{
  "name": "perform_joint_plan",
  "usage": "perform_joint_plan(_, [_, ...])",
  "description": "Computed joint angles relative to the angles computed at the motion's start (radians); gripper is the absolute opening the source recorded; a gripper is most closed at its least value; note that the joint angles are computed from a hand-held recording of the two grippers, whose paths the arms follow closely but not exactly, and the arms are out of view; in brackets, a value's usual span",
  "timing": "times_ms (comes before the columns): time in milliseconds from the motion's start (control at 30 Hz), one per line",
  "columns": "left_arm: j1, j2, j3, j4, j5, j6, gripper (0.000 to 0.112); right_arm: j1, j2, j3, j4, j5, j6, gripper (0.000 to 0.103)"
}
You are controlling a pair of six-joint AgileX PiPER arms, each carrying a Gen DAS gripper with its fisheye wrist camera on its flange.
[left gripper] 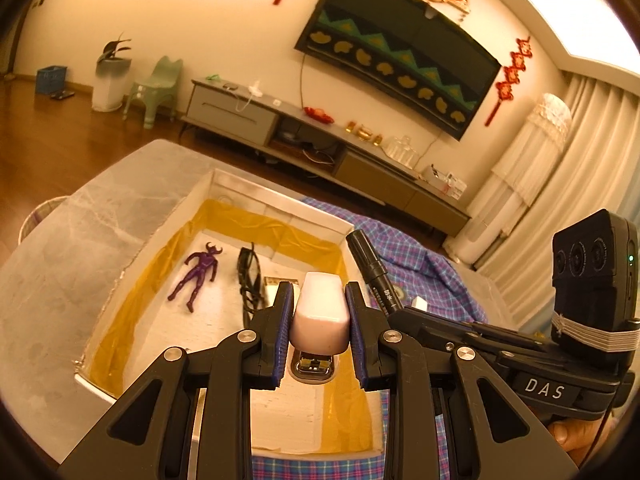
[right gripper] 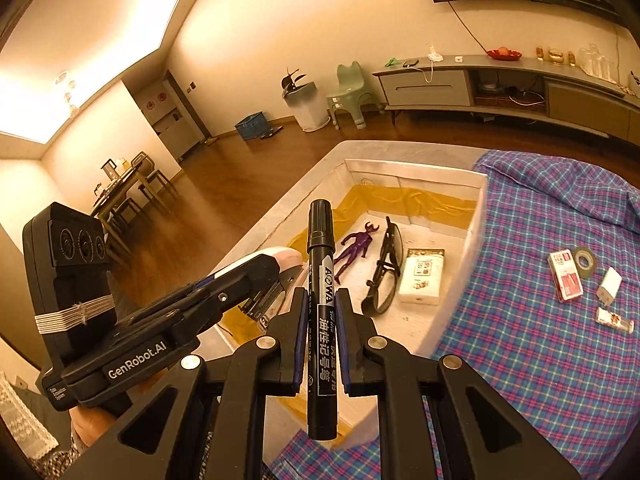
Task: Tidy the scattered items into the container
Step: 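Lower the stapler into the box and open the left tool while the right tool lowers the marker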
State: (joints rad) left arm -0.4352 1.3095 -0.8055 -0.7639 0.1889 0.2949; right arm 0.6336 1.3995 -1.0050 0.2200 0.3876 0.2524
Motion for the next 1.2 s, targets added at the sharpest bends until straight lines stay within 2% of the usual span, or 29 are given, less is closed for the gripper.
perform_joint_plan(333, [0.045, 0.025, -0.003, -0.044, 0.017, 0.042, 0.027, -0.006, 0.074, -0.085, -0.01, 0.03, -0.006, 0.015])
perform_joint_plan(533, [0.028, 0.064, -0.018, 0.007, 0.043, 0.001, 0.027, -0.042, 0.11, -0.135, -0.008, 0.072, -0.039, 0.015])
perform_joint_plan(633, [0.012, 0.094, -0.03, -0.019, 0.064, 0.041, 0.027, -0.058, 0.131, -0.155, 0.009, 0.085, -0.066, 0.015])
perform_joint_plan(1000, [-0.096, 0.177, -0.077, 0.177, 0.069, -0.128, 0.027, -0.078, 0.244, -0.233, 0.07, 0.102, -0.148, 0.015])
perform_joint_plan(1200, [-0.103, 0.196, -0.075, 0.235, 0.069, -0.175, 0.027, -0.08, 0.309, -0.268, 0.053, 0.112, -0.154, 0.015])
